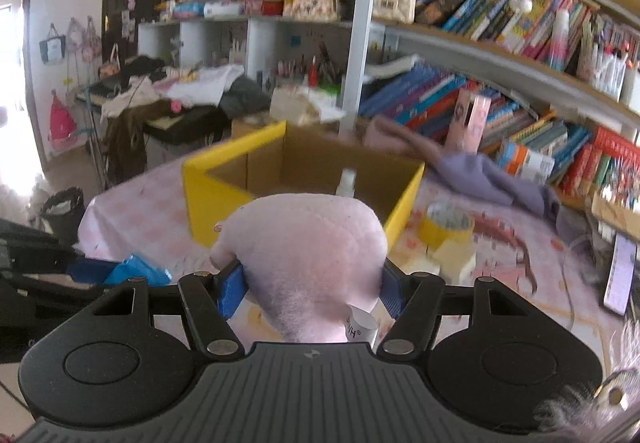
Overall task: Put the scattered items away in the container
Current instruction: 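Carry the blue item and pink pig over the yellow box with both tools, then open both tools to drop the blue item and pig into the box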
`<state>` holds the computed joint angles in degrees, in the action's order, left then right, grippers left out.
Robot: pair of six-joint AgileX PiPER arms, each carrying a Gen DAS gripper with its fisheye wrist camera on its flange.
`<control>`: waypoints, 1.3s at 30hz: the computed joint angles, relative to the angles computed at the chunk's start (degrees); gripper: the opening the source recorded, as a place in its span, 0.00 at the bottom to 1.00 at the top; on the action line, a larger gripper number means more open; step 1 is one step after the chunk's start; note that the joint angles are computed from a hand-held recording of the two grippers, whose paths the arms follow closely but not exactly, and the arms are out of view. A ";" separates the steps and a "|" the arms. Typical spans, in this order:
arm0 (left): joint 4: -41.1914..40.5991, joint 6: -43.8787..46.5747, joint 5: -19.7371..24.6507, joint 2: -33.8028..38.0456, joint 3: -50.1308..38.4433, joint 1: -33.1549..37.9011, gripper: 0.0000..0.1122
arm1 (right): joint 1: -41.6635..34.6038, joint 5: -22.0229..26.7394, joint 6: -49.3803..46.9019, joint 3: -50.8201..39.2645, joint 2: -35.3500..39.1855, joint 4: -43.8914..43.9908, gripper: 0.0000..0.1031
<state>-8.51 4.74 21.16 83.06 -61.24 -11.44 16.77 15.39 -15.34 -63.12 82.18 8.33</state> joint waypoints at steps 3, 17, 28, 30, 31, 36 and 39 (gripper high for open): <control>3.67 -3.44 -1.78 2.28 -3.38 -0.27 0.24 | -2.08 -1.52 -11.33 -3.67 3.10 10.68 0.61; 16.88 -14.66 1.74 20.42 -27.74 -1.30 0.24 | -8.53 5.50 -37.28 -28.89 22.65 32.82 0.62; 14.07 -12.08 18.62 37.20 -52.40 -0.98 0.24 | -9.72 24.61 -27.87 -52.51 39.23 19.93 0.63; 14.19 -11.83 21.33 39.38 -55.90 -1.21 0.24 | -9.82 27.68 -26.12 -56.64 41.99 18.44 0.63; 14.38 -11.78 22.85 40.41 -57.59 -1.34 0.24 | -9.95 29.18 -25.47 -58.44 43.23 18.04 0.64; 16.01 -13.82 27.08 43.80 -63.17 -1.67 0.26 | -10.64 34.40 -24.64 -64.94 47.55 18.15 0.66; 16.34 -14.27 28.24 44.56 -64.69 -1.77 0.34 | -10.91 37.14 -25.25 -67.79 49.20 19.26 0.70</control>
